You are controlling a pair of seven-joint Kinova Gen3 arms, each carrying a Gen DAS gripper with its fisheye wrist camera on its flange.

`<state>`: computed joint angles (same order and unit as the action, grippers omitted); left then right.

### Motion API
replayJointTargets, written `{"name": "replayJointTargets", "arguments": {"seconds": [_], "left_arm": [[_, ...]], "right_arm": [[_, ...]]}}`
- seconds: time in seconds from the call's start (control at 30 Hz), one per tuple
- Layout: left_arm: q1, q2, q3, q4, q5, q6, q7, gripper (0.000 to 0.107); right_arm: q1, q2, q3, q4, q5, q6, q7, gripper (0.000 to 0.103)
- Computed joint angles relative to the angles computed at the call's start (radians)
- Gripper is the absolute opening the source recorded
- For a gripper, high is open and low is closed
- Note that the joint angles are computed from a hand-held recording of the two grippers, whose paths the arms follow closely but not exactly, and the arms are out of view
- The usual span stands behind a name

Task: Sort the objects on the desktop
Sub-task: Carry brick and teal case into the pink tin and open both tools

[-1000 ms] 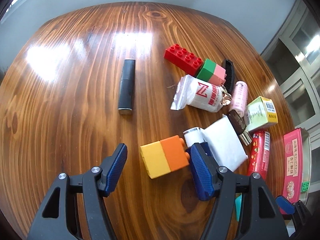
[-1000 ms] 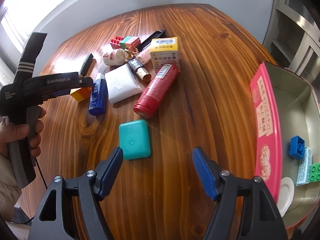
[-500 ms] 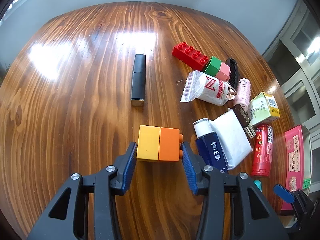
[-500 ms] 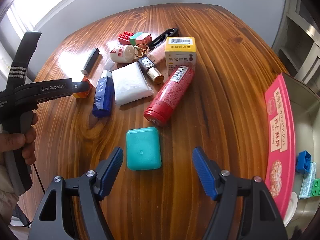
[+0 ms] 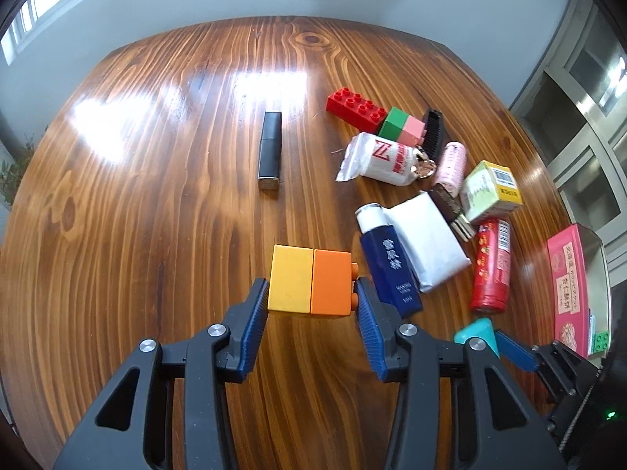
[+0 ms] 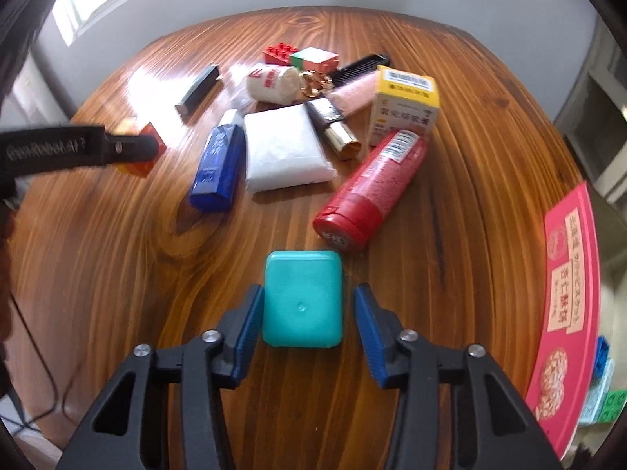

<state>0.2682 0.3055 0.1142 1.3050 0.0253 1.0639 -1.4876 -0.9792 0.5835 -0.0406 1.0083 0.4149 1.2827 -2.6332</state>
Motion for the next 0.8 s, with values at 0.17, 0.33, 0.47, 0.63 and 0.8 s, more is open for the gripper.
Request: {"name": "replayJointTargets", "arguments": {"seconds": [0.17,0.33,0.47,0.63,0.8], "left_arm": [[0.023,-0.033,0.001,0.014,-0.023,0.004,0.032,0.048],[0.061,-0.045,0.009,0.014,-0.057,0.007,0.074,0.048],[0.092,-0.062,0.020,0.023,-0.077,0.001,0.101,0.048],[0.142,-0.080,0.041,0.030,-0.100,-0.013,0.140,0.048],[0.201,-0.082,0.066,0.021,-0.113,-0.020,0.175,0.048]], "right_arm": [[0.005,-0.024,-0.007,0.038,-0.003,-0.030,-0.003,0.043],[-0.008,-0.086,-0.010,0.110,0.031,-0.066,-0.045,0.043],[-0.036,-0.149,-0.016,0.177,0.085,-0.076,-0.120,0.043],[-0.041,-0.225,-0.048,0.244,0.154,-0.056,-0.205,0.043],[-0.045,-0.322,-0.090,0.352,0.229,-0.013,-0.322,0.043]]}}
